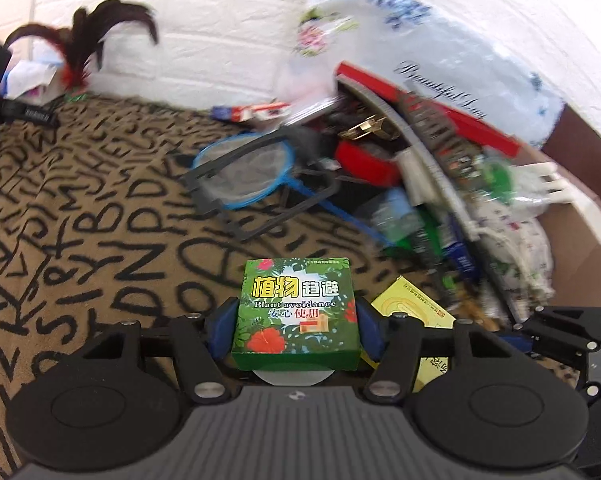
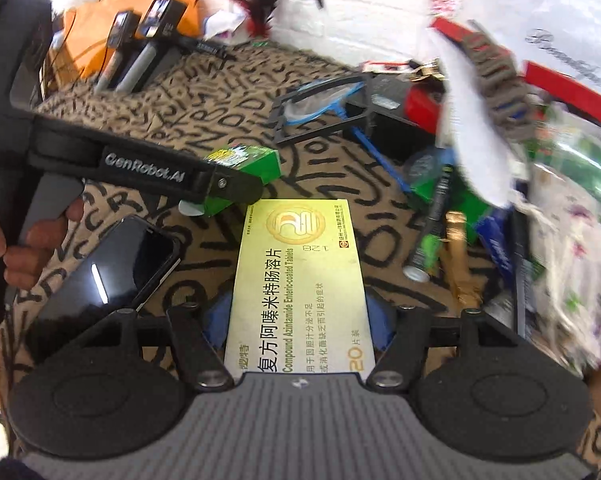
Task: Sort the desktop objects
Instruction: 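Grasp the yellow medicine box with the right tool, then carry green box and yellow medicine box into the brown box with both tools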
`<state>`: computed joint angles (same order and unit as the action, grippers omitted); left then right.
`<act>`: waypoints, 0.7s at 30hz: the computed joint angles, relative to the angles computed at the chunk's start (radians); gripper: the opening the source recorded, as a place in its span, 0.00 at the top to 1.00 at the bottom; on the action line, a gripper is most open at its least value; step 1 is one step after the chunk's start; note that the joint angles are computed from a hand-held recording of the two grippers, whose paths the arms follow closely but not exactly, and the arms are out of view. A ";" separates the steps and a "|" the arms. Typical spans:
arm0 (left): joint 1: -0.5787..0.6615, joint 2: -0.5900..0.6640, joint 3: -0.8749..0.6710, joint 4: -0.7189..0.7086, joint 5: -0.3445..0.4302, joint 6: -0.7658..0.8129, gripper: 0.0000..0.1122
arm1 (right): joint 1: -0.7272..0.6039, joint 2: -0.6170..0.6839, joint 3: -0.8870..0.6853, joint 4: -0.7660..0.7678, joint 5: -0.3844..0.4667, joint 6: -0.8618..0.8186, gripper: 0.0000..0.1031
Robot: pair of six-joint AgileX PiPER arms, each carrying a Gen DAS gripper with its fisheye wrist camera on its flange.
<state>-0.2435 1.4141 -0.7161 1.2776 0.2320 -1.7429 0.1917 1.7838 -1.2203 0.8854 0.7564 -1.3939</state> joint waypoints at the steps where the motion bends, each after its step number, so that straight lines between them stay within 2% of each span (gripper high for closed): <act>1: -0.022 -0.009 -0.007 -0.005 0.014 0.002 0.44 | -0.018 -0.013 0.009 0.015 0.010 -0.011 0.38; 7: -0.147 -0.028 -0.107 0.014 0.070 -0.022 0.44 | -0.169 -0.105 0.048 0.122 0.110 -0.090 0.38; 10: -0.200 0.000 -0.188 0.027 0.068 -0.036 0.44 | -0.269 -0.142 0.039 0.166 0.173 -0.126 0.38; 13: -0.239 0.058 -0.303 -0.027 0.044 0.029 0.44 | -0.384 -0.159 0.005 0.207 0.247 -0.146 0.38; 16: -0.277 0.157 -0.467 -0.191 0.038 0.228 0.44 | -0.493 -0.148 -0.064 0.240 0.302 -0.149 0.38; 21: -0.334 0.373 -0.797 -0.592 0.091 0.682 0.44 | -0.617 -0.071 -0.233 0.257 0.278 -0.107 0.38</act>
